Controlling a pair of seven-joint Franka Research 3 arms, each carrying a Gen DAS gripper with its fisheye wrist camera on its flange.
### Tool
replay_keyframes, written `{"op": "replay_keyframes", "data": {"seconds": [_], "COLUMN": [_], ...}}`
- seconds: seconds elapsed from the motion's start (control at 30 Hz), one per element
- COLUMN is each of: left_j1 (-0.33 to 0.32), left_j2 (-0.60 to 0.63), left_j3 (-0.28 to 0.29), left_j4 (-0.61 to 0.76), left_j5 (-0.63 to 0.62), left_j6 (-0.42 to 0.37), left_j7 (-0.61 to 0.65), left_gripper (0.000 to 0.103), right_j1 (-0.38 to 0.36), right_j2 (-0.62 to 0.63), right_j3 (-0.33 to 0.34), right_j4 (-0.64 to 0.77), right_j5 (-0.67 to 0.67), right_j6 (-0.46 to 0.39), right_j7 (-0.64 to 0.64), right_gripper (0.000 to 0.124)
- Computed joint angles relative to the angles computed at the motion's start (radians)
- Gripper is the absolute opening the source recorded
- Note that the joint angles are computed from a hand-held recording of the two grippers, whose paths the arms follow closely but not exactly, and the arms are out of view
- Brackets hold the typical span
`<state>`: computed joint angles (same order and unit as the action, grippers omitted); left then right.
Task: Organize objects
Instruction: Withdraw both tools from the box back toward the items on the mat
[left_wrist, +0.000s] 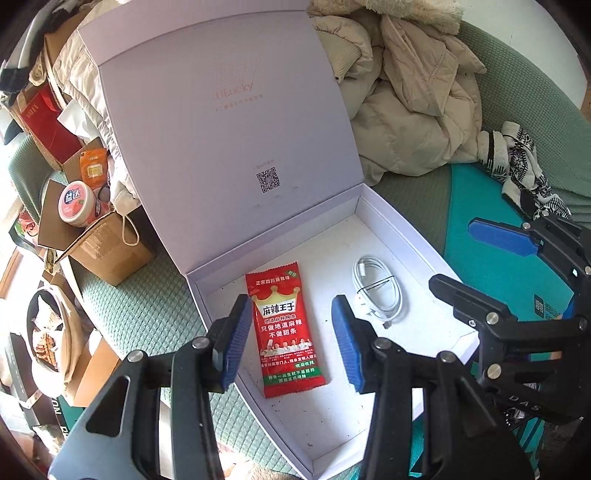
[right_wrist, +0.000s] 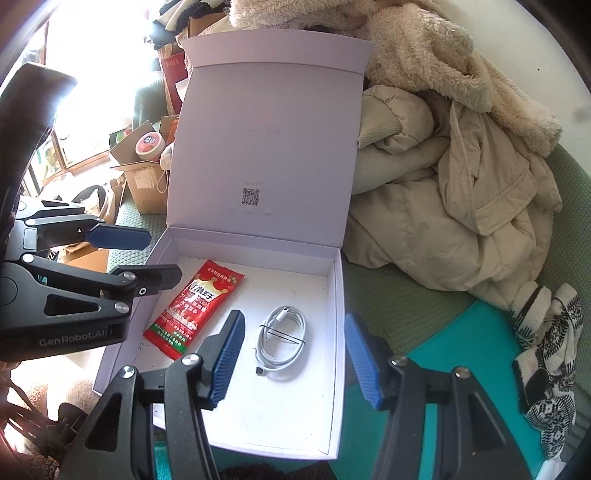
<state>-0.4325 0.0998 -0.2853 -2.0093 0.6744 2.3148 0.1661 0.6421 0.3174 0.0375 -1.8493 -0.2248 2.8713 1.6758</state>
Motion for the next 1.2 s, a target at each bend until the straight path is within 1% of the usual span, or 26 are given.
{"op": "replay_keyframes", "data": {"seconds": [0.17, 0.43, 0.73, 0.93, 1.2], "left_j1": [-0.019, -0.049, -0.096, -0.135, -0.187], "left_j2": [-0.023, -0.059, -0.069, -0.060, -0.041], "left_j3": [-0.016, -0.045, -0.080, -0.099, -0.116], "left_j4": [0.010, 0.023, 0.054, 0.078, 0.103], "left_j5": [0.008, 0.024, 0.038, 0.047, 0.051], "left_j6": [-0.042, -0.107, -0.182, -0.225, -0.249], "left_j7": [-0.015, -0.041, -0.083, -0.113, -0.146], "left_gripper": [0.043, 0.043, 0.043, 0.043, 0.043], "right_j1": [0.008, -0.012, -0.075, -0.137, -0.226], "right_j2": [-0.061, -0.159, -0.273, -0.357, -0.465], "right_j3": [-0.011, 0.005, 0.065, 0.120, 0.204], "right_j4": [-0.066, -0.165, -0.286, -0.374, -0.484], "right_j5": [-0.031, -0.106, -0.180, -0.236, -0.232], "right_j6": [0.027, 0.057, 0.081, 0.091, 0.095], "right_j7": [0.041, 0.119, 0.198, 0.270, 0.311], "right_gripper": [0.056, 0.056, 0.056, 0.056, 0.056]}}
